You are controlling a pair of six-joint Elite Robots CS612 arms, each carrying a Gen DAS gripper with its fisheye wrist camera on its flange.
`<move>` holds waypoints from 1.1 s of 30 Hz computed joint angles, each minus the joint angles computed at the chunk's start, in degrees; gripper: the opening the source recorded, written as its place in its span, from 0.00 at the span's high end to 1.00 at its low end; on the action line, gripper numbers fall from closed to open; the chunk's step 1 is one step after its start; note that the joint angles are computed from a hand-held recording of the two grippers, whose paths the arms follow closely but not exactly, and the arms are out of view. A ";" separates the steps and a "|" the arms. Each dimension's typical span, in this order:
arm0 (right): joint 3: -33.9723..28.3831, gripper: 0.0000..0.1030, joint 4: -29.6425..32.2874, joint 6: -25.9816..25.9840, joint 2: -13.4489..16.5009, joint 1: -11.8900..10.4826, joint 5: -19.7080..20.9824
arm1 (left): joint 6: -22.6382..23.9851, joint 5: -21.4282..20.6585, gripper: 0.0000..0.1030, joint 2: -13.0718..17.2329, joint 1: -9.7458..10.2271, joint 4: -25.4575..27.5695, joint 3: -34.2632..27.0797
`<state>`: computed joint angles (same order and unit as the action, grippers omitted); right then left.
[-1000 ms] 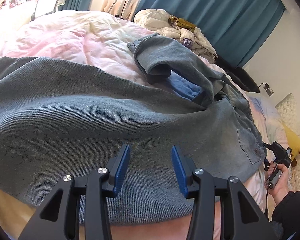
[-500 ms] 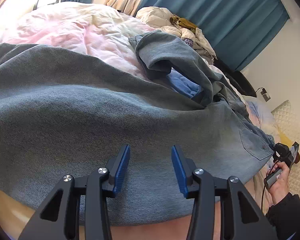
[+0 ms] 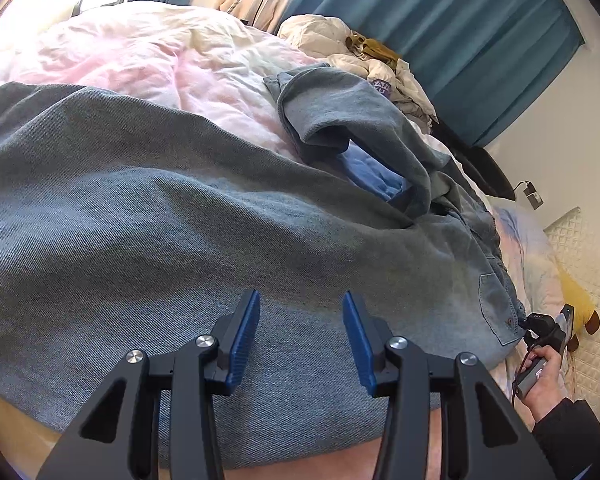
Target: Fold clothes
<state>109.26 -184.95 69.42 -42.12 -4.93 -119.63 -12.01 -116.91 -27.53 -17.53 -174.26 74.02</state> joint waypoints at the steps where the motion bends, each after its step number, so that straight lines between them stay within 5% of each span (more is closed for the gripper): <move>1: 0.18 0.87 -0.34 0.24 -0.09 0.10 0.06 | -0.10 -0.11 0.57 0.00 0.04 -0.13 -0.02; 5: 0.49 0.79 3.07 2.07 -1.57 1.22 -2.83 | -0.62 0.27 0.57 -0.08 0.10 -0.78 0.07; 9: 2.23 0.69 -5.73 1.29 -2.28 2.73 -6.08 | -0.40 2.32 0.57 -0.47 -0.06 -1.52 0.37; 14: 0.24 0.64 -10.42 -7.49 -2.47 4.77 -7.35 | 0.81 6.94 0.57 -1.23 -0.29 -3.87 0.24; 22: -11.92 0.52 -15.31 -32.80 1.29 9.38 4.57 | -2.42 7.84 0.57 -0.30 0.67 -2.57 -2.19; 26: -20.80 0.39 -15.37 -43.62 5.18 11.90 14.98 | -3.97 6.78 0.57 0.13 1.27 -1.12 -3.02; 33: -40.30 0.33 -2.96 -48.44 14.54 15.38 24.14 | -2.44 7.08 0.57 0.22 1.72 -0.66 -3.14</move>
